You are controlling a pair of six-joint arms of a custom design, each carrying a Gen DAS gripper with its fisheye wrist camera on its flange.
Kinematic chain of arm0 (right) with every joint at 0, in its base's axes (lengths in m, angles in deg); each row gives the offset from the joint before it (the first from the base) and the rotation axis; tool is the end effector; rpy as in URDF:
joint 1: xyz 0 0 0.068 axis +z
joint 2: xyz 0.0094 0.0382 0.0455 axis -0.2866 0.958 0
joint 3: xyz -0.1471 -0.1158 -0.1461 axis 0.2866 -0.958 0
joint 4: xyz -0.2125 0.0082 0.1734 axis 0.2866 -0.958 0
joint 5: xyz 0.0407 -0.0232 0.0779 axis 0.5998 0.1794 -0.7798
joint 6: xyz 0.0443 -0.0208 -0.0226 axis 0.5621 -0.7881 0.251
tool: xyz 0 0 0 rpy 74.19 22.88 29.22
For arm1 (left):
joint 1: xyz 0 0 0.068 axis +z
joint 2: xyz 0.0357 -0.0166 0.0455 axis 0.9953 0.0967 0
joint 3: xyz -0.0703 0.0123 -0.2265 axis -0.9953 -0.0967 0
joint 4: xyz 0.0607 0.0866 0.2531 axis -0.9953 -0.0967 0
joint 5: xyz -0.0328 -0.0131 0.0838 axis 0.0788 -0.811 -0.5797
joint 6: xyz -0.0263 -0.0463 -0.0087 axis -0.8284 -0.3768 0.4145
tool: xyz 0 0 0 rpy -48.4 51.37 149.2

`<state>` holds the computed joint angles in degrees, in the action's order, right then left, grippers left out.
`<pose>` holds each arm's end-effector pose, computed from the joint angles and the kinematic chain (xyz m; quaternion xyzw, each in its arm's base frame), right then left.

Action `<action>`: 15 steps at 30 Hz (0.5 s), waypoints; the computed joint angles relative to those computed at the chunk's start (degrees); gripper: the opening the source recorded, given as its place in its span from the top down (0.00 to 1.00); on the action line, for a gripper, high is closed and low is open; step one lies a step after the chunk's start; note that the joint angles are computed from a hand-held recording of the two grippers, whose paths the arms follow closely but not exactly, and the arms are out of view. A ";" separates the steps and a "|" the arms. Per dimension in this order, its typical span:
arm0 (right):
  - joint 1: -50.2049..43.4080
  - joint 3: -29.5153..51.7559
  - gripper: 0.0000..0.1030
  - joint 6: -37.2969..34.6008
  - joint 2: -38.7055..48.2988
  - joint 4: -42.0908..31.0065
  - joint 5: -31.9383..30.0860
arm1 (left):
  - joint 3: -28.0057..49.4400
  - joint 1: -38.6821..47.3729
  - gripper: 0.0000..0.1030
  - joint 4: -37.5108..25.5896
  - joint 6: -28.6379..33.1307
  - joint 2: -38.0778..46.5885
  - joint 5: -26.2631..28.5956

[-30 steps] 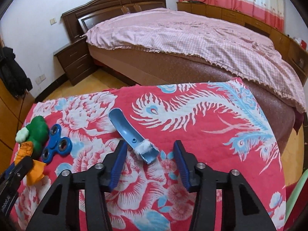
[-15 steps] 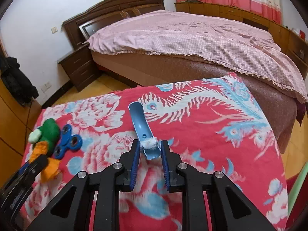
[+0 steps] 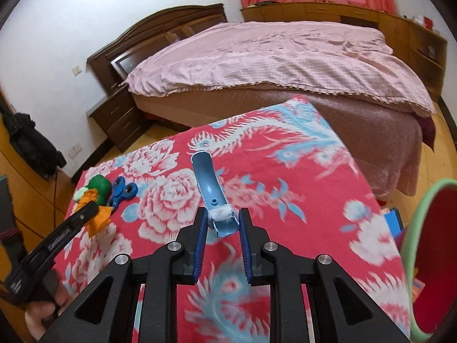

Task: Collect trash
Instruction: 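Grasp the blue plastic scoop with the right tool while the left tool holds the cloth, then carry the orange cloth and blue scoop over the red bucket with both tools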

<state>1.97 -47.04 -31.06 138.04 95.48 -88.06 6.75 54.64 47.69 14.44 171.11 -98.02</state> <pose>0.2843 0.1097 0.0650 -0.2205 0.9009 0.2255 0.2982 0.1820 -0.0786 0.0282 -0.3665 0.8432 0.0433 0.3909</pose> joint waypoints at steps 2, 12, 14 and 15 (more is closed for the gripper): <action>-1.94 -2.54 0.78 -0.69 -3.01 -0.28 -0.92 | 0.19 -0.42 0.65 -0.58 0.00 -0.57 -0.20; -16.28 -11.66 0.78 -4.07 -17.77 -6.20 -7.68 | 2.34 -5.05 0.65 -3.36 -0.24 -1.47 -1.93; -20.12 -12.68 0.78 -5.21 -20.08 -7.93 -9.28 | 3.33 -6.14 0.65 -4.21 -0.15 -1.15 -2.40; -21.58 -12.96 0.78 -5.63 -20.84 -8.60 -9.88 | 3.73 -6.62 0.65 -4.53 -0.15 -0.96 -2.62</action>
